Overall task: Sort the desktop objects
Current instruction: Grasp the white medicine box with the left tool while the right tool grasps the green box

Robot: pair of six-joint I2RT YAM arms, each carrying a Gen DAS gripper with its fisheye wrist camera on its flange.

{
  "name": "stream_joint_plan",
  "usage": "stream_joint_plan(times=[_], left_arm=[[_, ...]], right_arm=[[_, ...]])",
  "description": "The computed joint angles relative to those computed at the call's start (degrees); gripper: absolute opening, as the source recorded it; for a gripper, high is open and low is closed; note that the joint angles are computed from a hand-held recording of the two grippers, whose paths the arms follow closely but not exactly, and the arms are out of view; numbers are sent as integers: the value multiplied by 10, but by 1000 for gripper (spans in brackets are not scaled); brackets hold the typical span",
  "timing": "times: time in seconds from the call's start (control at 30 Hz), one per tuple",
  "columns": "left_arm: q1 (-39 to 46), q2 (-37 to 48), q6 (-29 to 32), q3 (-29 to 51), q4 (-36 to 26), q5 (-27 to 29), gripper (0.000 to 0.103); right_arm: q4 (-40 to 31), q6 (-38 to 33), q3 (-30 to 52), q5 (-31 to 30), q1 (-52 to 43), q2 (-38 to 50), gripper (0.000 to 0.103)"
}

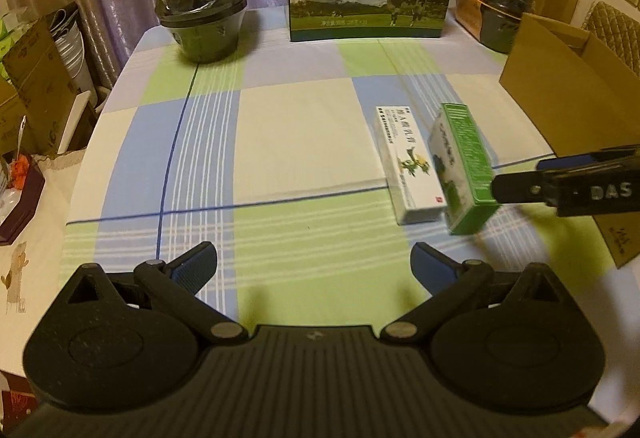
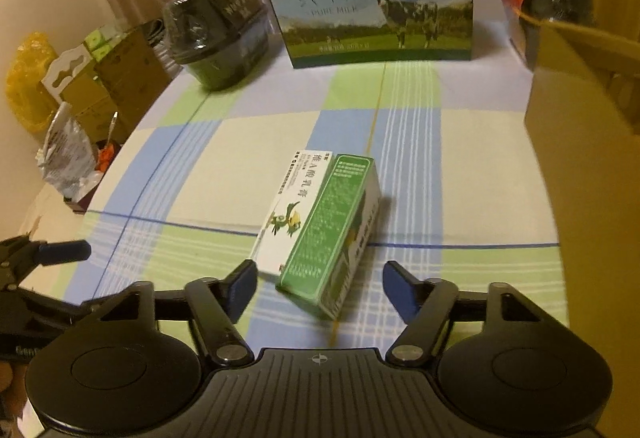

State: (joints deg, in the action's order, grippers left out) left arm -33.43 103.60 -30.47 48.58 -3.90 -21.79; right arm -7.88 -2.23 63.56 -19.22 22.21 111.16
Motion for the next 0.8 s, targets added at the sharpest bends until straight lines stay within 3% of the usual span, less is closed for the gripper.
stream_joint_plan(times=[0.17,0.4,0.67,0.77,0.8], left_arm=[[27,27,16,9,27,16,100],[34,50,35,23,48,33,99],[29,118,58,111,48,66,93],[27,163,57,168,38,82,87],[27,181,55,191,29,84,80]], right_arm=[[2,8,45,39,20,55,47],[7,-32,60,68,18,77,27],[17,-93,27,76,-39,50,27],[17,-107,8,68,-56,33,27],[19,-110,2,65,-59,27,27]])
